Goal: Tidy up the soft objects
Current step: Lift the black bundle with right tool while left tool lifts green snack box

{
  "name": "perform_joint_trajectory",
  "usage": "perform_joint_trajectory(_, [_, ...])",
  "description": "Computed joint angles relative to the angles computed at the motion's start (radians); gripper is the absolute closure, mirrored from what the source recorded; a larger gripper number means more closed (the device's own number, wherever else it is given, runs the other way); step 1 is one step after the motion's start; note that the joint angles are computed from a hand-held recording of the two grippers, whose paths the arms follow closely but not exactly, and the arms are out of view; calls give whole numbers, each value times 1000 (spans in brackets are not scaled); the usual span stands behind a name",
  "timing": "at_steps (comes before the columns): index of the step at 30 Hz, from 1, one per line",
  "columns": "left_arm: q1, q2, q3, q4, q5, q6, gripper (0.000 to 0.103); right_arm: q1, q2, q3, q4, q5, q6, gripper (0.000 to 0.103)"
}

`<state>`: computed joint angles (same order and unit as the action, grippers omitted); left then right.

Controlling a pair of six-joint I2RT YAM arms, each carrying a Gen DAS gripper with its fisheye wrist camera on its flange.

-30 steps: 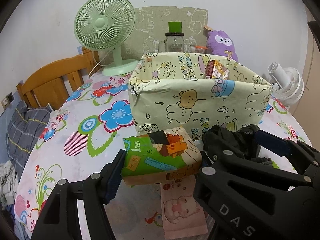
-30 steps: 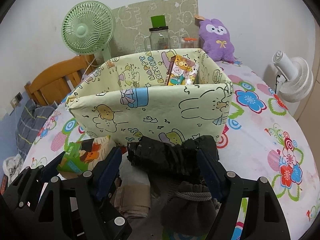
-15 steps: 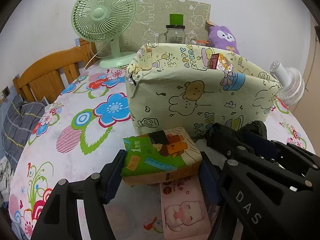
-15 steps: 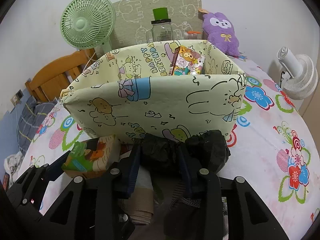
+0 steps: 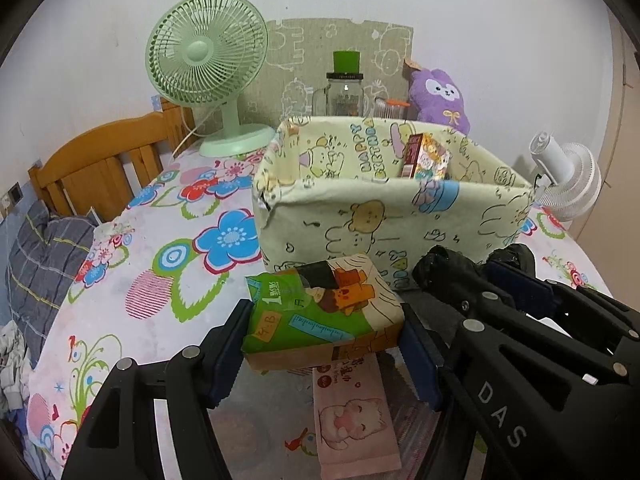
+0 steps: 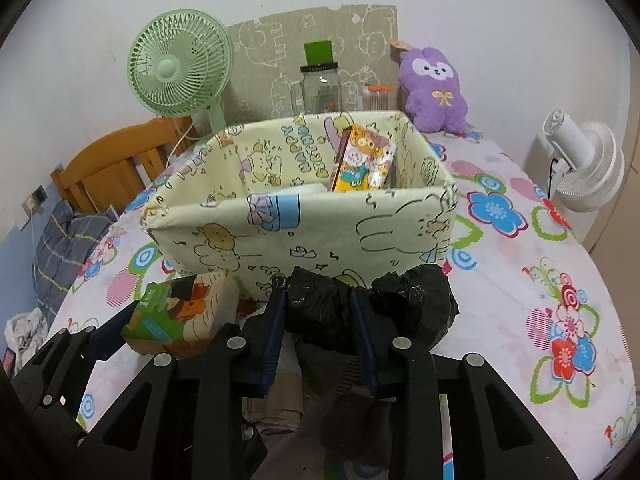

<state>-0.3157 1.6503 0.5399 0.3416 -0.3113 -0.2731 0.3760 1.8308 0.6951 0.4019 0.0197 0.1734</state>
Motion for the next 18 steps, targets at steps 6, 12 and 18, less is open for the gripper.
perform_joint_trajectory(6, [-18,-71,-12,-29,-18,-1,31,2,-69,-31,-7,13,-1,67])
perform_joint_trajectory(12, [-40,-146,-20,-66,-41,-2,31,0,-146,-59,-24,19,-3,67])
perform_joint_trajectory(18, [-75,-224,-23,-115,-75,-13,31,-8,-240,-89,-49,21,-13,67])
